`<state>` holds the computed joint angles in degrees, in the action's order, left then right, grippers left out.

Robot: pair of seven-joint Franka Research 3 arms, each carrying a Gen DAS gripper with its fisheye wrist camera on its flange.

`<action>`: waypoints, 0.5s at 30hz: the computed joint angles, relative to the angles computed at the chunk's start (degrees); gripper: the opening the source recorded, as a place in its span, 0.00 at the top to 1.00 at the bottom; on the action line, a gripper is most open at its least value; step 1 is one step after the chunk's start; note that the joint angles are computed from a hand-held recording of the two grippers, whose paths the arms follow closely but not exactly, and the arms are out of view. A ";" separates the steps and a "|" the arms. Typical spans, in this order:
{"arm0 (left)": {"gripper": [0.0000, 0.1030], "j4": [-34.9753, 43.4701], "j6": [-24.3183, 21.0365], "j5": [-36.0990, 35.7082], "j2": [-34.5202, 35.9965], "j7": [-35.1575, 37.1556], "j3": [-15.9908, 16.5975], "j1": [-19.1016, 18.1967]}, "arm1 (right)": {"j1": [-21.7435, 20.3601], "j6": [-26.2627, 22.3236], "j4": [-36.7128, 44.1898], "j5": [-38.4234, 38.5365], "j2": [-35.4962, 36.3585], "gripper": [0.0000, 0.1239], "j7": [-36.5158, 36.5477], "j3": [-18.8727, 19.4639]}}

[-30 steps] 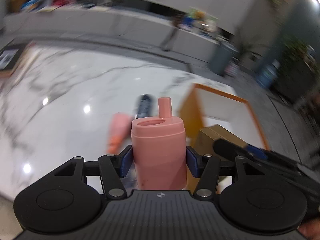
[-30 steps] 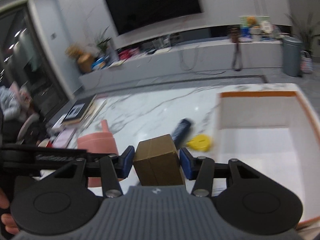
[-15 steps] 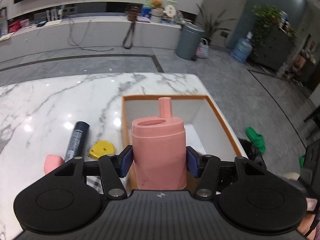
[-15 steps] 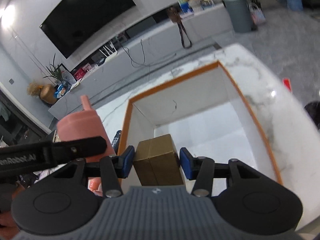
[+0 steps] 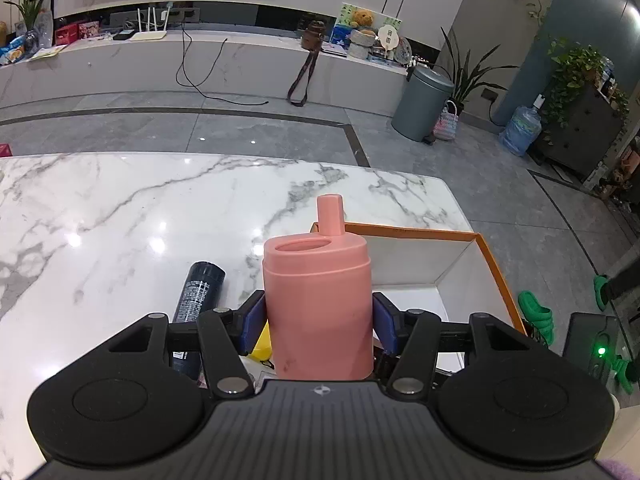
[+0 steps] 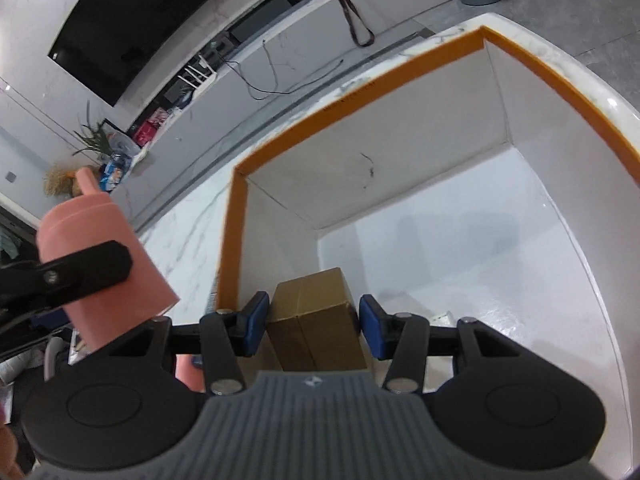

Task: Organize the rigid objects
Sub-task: 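Carry the brown cube into the orange box with the right tool while the left tool carries the pink cup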

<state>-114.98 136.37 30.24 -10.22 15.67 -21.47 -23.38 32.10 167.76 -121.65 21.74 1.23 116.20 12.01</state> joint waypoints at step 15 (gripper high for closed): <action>0.38 0.50 0.02 -2.83 1.00 2.74 0.02 -0.93 | -0.37 -8.95 -0.69 14.89 -3.77 0.81 -15.17 -0.67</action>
